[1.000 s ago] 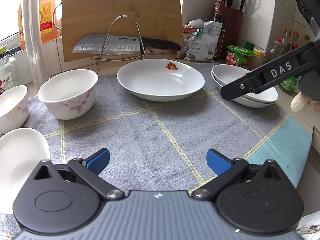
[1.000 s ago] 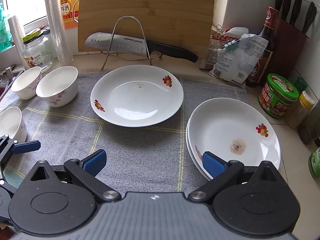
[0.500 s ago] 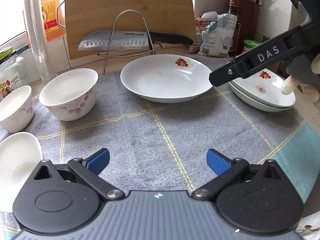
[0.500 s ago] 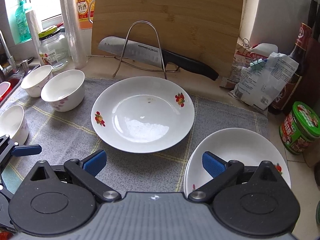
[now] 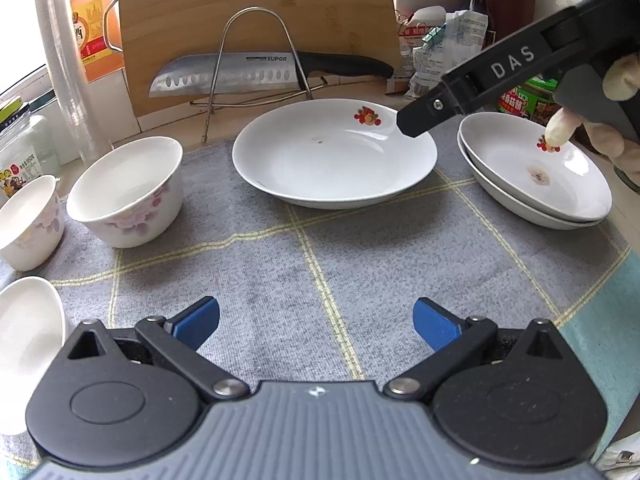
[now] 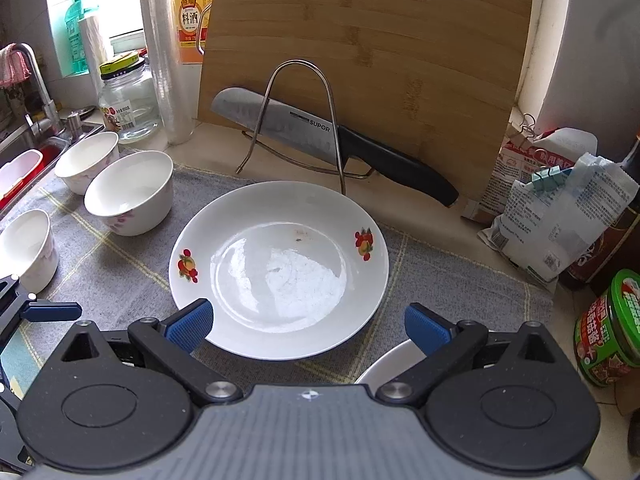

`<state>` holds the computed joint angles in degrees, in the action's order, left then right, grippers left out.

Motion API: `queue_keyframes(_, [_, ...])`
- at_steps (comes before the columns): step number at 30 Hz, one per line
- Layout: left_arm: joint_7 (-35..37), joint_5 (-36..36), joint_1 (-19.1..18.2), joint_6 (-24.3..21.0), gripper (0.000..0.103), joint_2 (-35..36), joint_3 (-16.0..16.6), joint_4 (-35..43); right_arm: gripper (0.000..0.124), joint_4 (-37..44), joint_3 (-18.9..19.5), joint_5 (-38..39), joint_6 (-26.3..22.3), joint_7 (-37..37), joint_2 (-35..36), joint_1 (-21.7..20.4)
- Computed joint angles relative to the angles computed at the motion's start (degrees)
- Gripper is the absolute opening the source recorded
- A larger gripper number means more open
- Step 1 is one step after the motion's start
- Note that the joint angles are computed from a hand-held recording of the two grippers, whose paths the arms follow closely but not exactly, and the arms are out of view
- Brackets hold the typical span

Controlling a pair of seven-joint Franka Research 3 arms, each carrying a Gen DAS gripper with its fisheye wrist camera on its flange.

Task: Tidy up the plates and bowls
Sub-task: 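Move the right gripper to the white fruit-print plate on the towel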

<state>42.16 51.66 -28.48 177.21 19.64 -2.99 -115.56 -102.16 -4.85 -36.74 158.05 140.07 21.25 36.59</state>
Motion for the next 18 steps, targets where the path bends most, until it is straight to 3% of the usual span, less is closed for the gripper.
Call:
queue_keyframes(8, [10.10, -6.97, 3.32, 1.18, 0.102, 5.33, -3.54, 4.43, 0.103, 2.81, 0.57, 3.93, -2.50, -3.75, 1.99, -1.04])
queue_keyframes(11, [13.50, -9.23, 3.16, 1.90, 0.102, 6.74, -3.41, 5.71, 0.103, 4.37, 0.90, 5.75, -3.97, -5.64, 3.07, -1.46])
queue_keyframes(18, [21.48, -16.74, 6.15, 2.62, 0.102, 9.48, -7.32, 8.02, 0.103, 8.21, 1.45, 10.35, -6.60, -10.17, 5.78, -2.22])
